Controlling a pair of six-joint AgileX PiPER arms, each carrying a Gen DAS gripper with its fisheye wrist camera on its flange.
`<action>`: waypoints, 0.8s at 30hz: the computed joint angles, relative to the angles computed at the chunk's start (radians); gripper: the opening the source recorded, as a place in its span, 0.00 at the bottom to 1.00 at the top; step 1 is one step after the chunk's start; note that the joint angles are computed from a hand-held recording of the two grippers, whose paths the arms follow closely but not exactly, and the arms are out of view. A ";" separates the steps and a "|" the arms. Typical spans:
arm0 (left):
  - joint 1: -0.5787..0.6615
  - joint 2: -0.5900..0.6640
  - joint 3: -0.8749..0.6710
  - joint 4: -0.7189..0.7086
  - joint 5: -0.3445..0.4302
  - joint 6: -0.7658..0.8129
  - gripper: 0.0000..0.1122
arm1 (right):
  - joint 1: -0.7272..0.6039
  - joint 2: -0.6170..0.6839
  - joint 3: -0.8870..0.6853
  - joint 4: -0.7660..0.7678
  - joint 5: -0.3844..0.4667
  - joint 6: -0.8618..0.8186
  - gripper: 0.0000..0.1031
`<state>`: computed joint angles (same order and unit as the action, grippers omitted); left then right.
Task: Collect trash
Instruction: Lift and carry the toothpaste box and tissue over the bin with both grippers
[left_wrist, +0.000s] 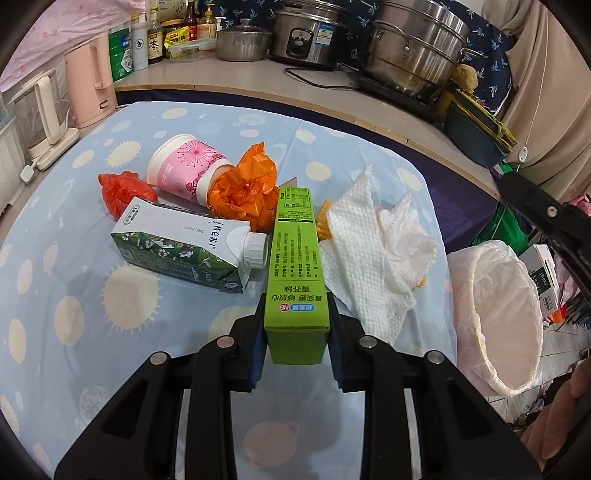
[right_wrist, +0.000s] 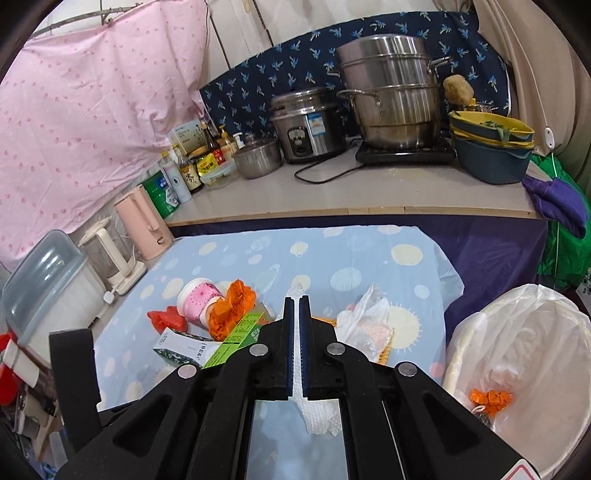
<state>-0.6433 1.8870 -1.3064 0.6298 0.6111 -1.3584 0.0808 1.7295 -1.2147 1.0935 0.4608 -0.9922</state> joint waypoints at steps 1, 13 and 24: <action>-0.005 -0.004 0.003 0.004 0.004 -0.003 0.24 | -0.007 -0.012 0.012 0.004 0.003 -0.004 0.03; -0.013 -0.005 0.037 -0.012 0.002 -0.006 0.25 | 0.033 0.094 0.078 -0.077 -0.083 0.031 0.32; -0.001 -0.022 0.086 -0.041 -0.025 0.017 0.25 | 0.095 0.298 -0.122 -0.235 -0.030 0.207 0.35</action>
<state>-0.6443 1.8647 -1.2199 0.5884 0.5862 -1.3410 0.1757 2.0270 -1.3372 0.8581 0.4307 -0.7852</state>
